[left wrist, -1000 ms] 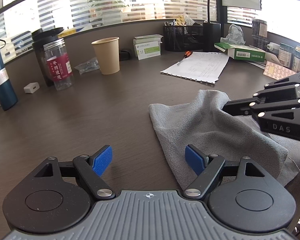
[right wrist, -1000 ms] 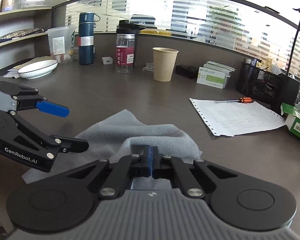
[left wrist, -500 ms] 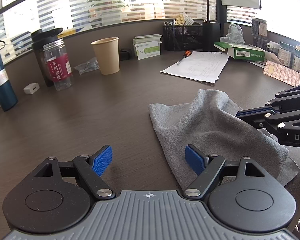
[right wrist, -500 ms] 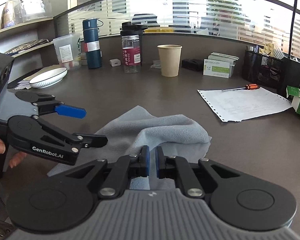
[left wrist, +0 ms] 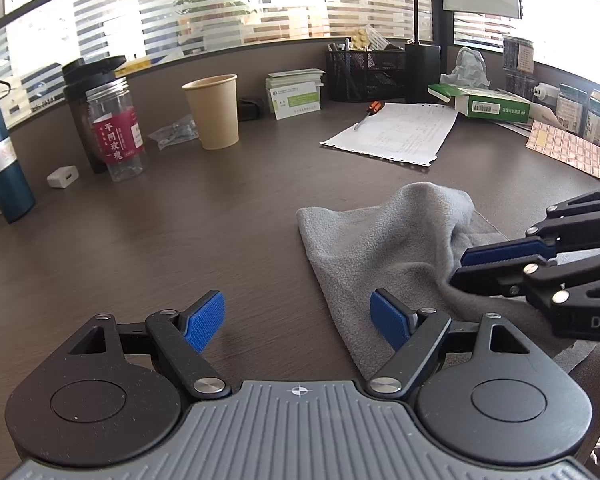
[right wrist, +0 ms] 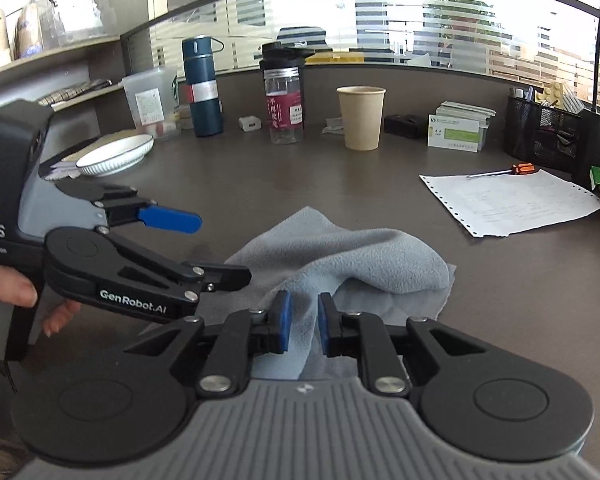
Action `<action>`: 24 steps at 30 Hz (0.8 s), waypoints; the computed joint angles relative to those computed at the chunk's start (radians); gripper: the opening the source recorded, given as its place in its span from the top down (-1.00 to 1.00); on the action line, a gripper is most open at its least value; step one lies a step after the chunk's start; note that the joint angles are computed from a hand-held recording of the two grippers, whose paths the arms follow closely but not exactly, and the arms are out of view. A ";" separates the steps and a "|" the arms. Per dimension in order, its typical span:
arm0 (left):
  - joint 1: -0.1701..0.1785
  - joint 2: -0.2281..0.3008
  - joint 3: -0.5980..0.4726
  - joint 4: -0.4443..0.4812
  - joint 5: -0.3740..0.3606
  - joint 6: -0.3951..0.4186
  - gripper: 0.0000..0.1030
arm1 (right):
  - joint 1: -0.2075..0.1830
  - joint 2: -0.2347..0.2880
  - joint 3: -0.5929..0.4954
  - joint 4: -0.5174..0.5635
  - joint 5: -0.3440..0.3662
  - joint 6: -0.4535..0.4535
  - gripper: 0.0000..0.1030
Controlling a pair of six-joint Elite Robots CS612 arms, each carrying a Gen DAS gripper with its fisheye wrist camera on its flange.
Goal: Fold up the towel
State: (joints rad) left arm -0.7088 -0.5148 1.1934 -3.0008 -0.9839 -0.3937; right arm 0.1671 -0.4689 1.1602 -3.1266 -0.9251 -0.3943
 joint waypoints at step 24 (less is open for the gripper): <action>0.003 -0.001 0.003 -0.009 -0.015 -0.004 -0.66 | -0.008 -0.023 0.060 -0.144 -0.093 0.004 0.96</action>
State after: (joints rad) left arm -0.7053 -0.5156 1.1960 -3.0101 -0.9988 -0.3978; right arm 0.1588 -0.4920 1.2201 -3.2702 -1.0177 -0.3899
